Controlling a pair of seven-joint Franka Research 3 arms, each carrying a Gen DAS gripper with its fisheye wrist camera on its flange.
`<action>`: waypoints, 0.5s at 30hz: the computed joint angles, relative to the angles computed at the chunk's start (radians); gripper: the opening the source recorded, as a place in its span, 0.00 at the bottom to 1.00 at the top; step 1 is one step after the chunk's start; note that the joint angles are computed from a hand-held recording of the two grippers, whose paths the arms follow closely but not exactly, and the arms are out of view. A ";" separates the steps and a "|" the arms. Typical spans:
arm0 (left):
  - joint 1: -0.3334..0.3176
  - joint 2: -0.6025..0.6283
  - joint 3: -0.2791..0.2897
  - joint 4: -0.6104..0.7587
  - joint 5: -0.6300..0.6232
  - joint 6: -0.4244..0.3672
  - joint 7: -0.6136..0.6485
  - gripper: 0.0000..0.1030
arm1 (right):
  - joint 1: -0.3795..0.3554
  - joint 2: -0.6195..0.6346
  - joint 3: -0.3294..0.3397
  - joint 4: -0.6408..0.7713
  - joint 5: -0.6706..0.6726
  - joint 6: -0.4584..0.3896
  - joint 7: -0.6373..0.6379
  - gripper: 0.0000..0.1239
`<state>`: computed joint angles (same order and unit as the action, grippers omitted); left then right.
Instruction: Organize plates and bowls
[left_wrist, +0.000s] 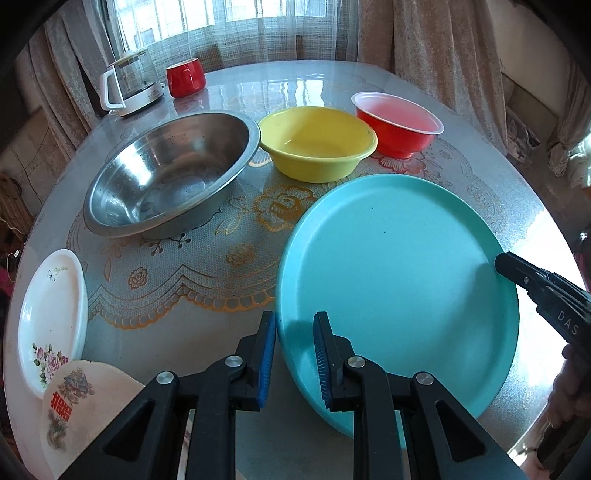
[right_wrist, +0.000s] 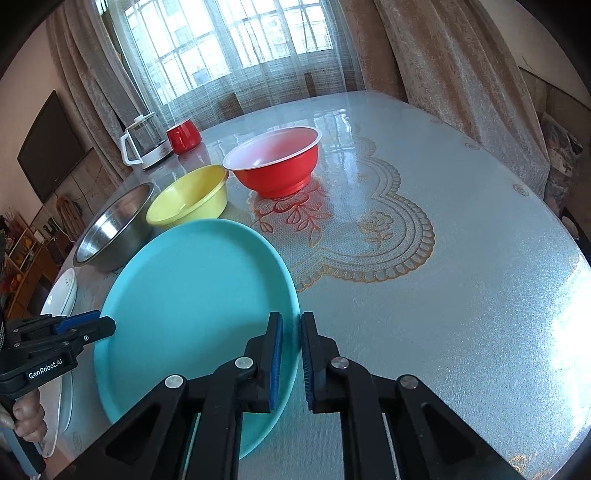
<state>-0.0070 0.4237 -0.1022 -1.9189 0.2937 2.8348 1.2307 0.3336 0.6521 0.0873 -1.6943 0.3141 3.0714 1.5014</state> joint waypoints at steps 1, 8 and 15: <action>0.012 0.002 -0.017 -0.001 -0.022 -0.006 0.009 0.20 | 0.018 0.000 -0.025 0.000 -0.004 -0.003 0.015 0.08; -0.074 -0.010 0.061 -0.040 0.066 0.053 -0.125 0.20 | 0.045 0.006 -0.073 0.001 -0.035 -0.013 0.064 0.10; -0.001 -0.012 -0.006 -0.064 -0.018 0.097 -0.140 0.21 | 0.057 0.006 -0.077 0.000 -0.048 -0.008 0.078 0.20</action>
<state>-0.0083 0.4116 -0.1077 -1.9833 0.2759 2.9315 1.0903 0.3905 0.6583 0.0101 -1.6945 0.2660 3.0633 1.5791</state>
